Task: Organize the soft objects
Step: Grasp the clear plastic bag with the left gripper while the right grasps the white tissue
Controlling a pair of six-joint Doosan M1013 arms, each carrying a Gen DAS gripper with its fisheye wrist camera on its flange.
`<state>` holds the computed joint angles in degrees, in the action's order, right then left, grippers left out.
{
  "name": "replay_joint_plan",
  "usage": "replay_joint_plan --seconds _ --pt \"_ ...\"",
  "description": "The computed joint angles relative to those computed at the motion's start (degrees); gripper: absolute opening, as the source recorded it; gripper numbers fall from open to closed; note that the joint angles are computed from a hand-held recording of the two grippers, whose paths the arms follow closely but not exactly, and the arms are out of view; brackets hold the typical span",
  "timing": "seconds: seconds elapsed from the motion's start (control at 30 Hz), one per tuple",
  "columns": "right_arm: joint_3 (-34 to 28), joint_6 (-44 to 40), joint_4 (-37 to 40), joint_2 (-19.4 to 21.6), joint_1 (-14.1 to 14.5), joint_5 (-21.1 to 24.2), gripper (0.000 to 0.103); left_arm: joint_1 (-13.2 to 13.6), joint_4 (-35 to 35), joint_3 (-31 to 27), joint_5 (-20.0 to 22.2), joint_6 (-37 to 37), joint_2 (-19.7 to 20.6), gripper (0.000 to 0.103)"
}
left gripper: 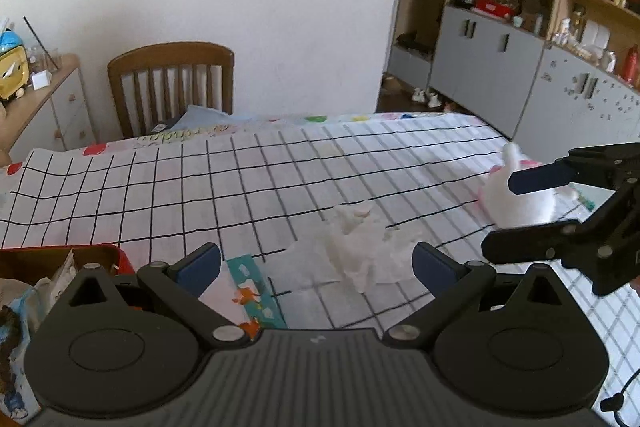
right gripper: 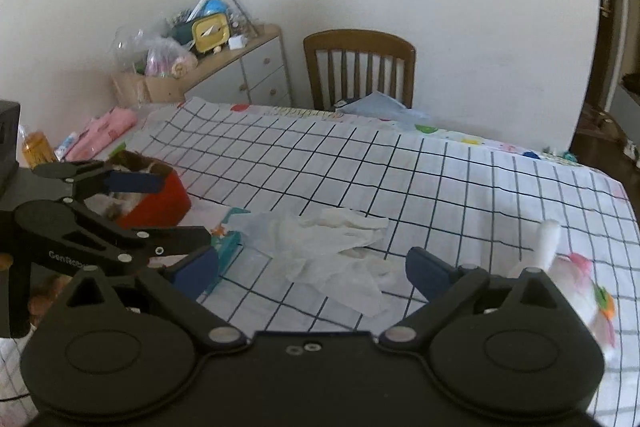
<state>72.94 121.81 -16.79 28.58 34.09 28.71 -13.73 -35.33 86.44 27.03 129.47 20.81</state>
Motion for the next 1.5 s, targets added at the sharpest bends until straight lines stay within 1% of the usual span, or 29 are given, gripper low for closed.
replay_joint_plan --seconds 0.2,0.23,0.33,0.4,0.43,0.53,0.63,0.7,0.73,0.77,0.8,0.83,0.87,0.9,0.97,1.0,1.03,1.1,1.27,1.33,1.43,1.5 --pt "-3.2 -11.0 7.4 3.4 -1.1 0.4 0.098 -0.2 4.6 -1.9 -0.1 -5.6 2.1 0.102" --pt "-3.7 -12.6 8.3 4.1 -1.3 0.5 0.096 -0.4 7.6 -2.0 -0.9 -8.7 2.3 0.102" --pt "-5.1 -17.0 12.5 5.6 -1.8 0.3 0.096 -0.3 11.5 -2.7 -1.4 -13.5 3.0 0.102" --pt "-6.1 -18.9 13.9 6.5 -2.1 0.4 0.095 0.5 7.6 -2.9 -1.1 -11.4 3.2 0.102" --pt "-6.6 -19.8 14.2 7.0 -2.2 0.6 0.095 0.7 6.8 -3.0 -1.2 -11.2 3.2 0.102" --pt "-8.0 -24.4 18.5 8.2 -2.7 1.3 0.095 0.8 8.5 -3.1 -1.7 -12.7 3.2 0.102" --pt "-9.9 -25.9 19.1 9.6 -2.8 3.1 0.095 0.9 8.7 -3.4 -1.1 -13.1 3.6 0.102" --pt "-11.0 -26.0 19.0 10.5 -2.9 4.2 0.087 0.7 8.8 -3.5 -0.8 -12.8 3.7 0.102" --pt "-11.4 -26.4 19.4 10.8 -3.0 4.9 0.075 0.7 8.6 -3.4 -0.8 -12.4 3.7 0.102" --pt "-11.9 -26.4 19.4 11.1 -3.0 5.7 0.066 0.6 8.1 -3.4 -0.6 -11.8 3.8 0.102" --pt "-12.0 -25.8 18.7 11.2 -2.9 6.2 0.062 0.6 7.4 -3.5 -0.3 -10.9 3.9 0.102" --pt "-11.7 -25.7 18.3 11.0 -2.9 5.9 0.054 0.6 6.6 -3.6 0.1 -9.9 4.0 0.102" --pt "-11.3 -25.8 18.6 10.8 -2.9 5.7 0.043 0.5 6.3 -3.7 0.3 -9.5 4.2 0.102" --pt "-11.1 -25.9 19.0 10.6 -3.0 5.5 0.038 0.4 6.3 -3.9 0.5 -9.3 4.3 0.102" --pt "-10.2 -25.5 19.3 10.0 -3.1 4.9 0.021 0.3 5.2 -4.1 1.0 -8.3 4.7 0.102" --pt "-9.7 -25.7 19.8 9.7 -3.2 4.4 0.015 0.3 4.6 -4.3 1.4 -7.7 4.8 0.102" --pt "-9.5 -25.7 19.8 9.5 -3.3 4.5 0.013 0.2 4.0 -4.4 1.8 -7.1 5.0 0.102" --pt "-8.2 -24.6 18.2 8.7 -3.2 3.5 0.011 -0.1 3.2 -4.8 2.5 -5.9 5.4 0.102" --pt "-5.2 -15.1 10.5 6.6 -3.0 1.5 0.011 -1.1 2.6 -5.7 3.7 -2.3 6.4 0.102" --pt "-4.3 -15.2 11.9 6.1 -3.5 1.1 0.01 -1.5 1.9 -6.3 4.6 -1.0 7.1 0.102" --pt "-3.5 -12.5 10.0 5.7 -3.7 0.9 0.01 -2.1 1.3 -7.1 5.7 0.3 8.0 0.102" --pt "-2.7 -11.9 11.1 5.3 -4.0 0.4 0.01 -2.5 2.3 -7.8 6.5 -0.6 8.7 0.101"
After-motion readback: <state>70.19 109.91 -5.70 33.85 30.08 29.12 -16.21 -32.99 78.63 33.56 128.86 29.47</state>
